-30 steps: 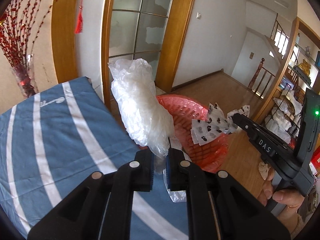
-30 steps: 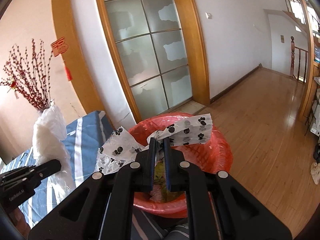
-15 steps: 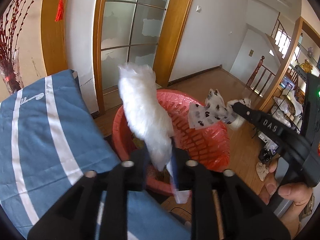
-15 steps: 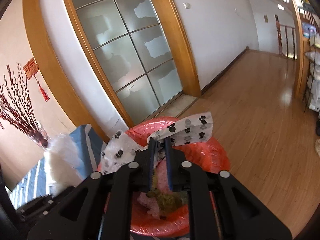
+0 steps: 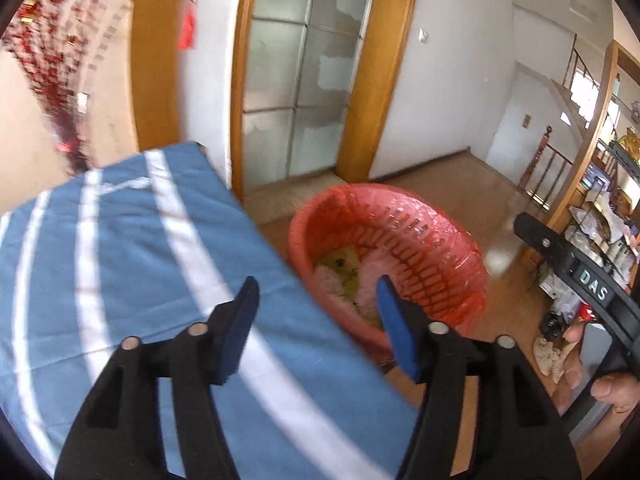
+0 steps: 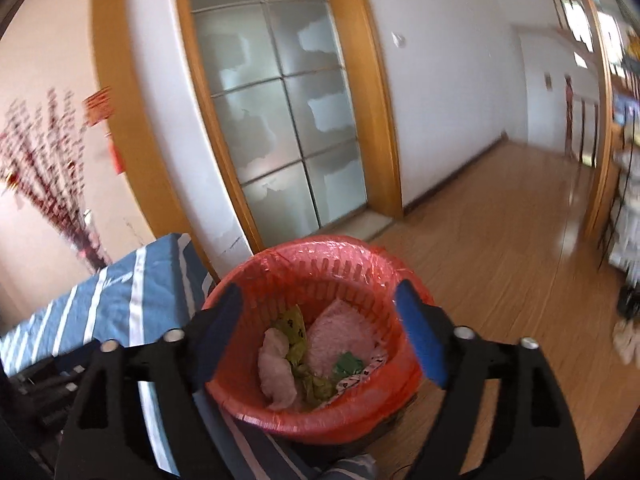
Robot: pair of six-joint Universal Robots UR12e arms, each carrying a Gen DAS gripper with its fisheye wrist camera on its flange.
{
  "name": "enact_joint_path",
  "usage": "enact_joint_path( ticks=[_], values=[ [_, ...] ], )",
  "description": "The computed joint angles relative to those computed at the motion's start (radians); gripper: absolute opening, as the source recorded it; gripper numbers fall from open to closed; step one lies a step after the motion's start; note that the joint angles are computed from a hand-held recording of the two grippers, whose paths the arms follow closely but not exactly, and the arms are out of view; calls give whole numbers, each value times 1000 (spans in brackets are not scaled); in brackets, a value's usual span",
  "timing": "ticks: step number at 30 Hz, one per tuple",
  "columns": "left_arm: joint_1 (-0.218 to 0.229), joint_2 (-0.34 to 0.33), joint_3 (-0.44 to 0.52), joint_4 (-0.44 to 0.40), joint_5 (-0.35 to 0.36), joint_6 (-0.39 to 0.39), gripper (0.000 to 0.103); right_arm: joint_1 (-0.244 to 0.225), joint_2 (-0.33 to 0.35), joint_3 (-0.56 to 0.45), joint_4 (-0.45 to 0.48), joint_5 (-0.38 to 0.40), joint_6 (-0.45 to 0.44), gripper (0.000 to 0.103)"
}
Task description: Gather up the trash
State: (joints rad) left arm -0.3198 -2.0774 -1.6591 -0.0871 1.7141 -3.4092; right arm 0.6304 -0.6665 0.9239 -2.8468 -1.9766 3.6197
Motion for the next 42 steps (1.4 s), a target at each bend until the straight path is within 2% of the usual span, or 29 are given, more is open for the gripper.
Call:
enact_joint_path(
  ticks=[2, 4, 6, 8, 9, 12, 16, 21, 25, 32, 42],
  values=[
    [-2, 27, -41, 35, 31, 0, 70, 11, -12, 21, -28, -12, -40, 94],
    [-14, 61, -94, 76, 97, -4, 77, 26, -26, 41, -49, -24, -83, 100],
    [-31, 87, -137, 112, 167, -9, 86, 38, -36, 59, -64, -39, -119, 101],
    [-48, 111, -175, 134, 237, -16, 91, 51, -45, 77, -84, -55, -153, 101],
    [-60, 125, -200, 146, 284, -23, 93, 59, -49, 90, -94, -70, -169, 101],
    [-81, 151, -243, 168, 360, -44, 98, 75, -64, 122, -111, -82, -186, 101],
    [-107, 180, -291, 198, 447, -71, 99, 93, -77, 153, -137, -104, -173, 101],
    [-135, 203, -335, 221, 509, -105, 99, 112, -93, 187, -163, -115, -189, 101],
    [-155, 208, -353, 230, 535, -117, 99, 120, -111, 218, -174, -94, -184, 101],
    [-175, 209, -373, 253, 569, -144, 99, 142, -122, 247, -182, -132, -204, 101],
    [-189, 206, -378, 216, 619, -182, 99, 156, -132, 274, -167, -184, -174, 101]
  ],
)
